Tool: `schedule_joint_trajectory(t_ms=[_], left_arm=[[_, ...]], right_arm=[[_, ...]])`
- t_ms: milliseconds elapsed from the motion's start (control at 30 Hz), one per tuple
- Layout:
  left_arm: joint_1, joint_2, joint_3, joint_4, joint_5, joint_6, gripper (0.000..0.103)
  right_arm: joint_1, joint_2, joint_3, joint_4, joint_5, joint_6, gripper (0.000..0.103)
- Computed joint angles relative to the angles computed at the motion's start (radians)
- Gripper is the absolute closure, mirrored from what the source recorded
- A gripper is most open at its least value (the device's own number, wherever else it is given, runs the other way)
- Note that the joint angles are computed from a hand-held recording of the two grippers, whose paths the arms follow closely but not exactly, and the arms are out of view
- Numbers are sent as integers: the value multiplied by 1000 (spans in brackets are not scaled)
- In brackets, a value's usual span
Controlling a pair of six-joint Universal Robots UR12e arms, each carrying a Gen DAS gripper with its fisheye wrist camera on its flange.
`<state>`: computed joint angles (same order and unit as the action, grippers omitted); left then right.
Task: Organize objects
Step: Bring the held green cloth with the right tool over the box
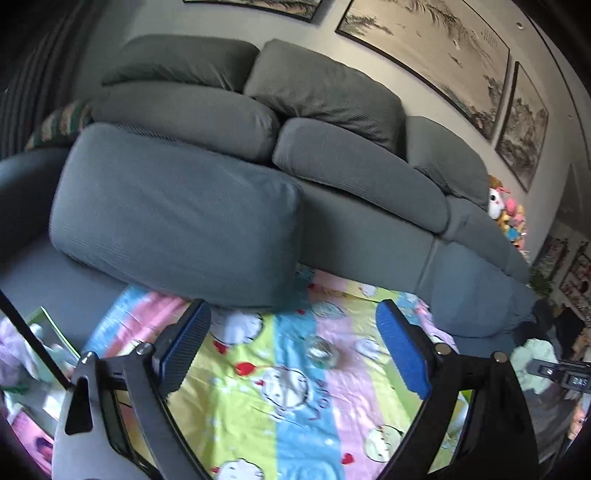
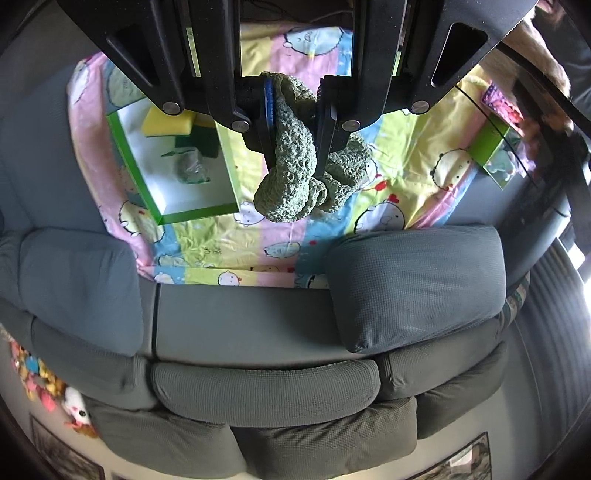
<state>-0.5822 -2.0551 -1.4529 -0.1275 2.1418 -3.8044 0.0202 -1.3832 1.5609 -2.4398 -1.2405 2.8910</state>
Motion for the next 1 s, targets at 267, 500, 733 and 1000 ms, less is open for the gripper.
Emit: schedule_joint_trajectory(t_ms=[267,500,733,1000], left_arm=[[6,44,-16,-39,123,66,13],[-4,39,-23,-8,102,91,13],[-21,0,38,-59,60,121,13],[-41,-36,88,-113,45,164,13]], right_arm=[[-10,-21,-4,6,-19,24,86],[-16,-36,10,12,-20,16,86],[-31,-54,35,-5,22,-3,86],[-58,-59,55,-34,81,14,86]])
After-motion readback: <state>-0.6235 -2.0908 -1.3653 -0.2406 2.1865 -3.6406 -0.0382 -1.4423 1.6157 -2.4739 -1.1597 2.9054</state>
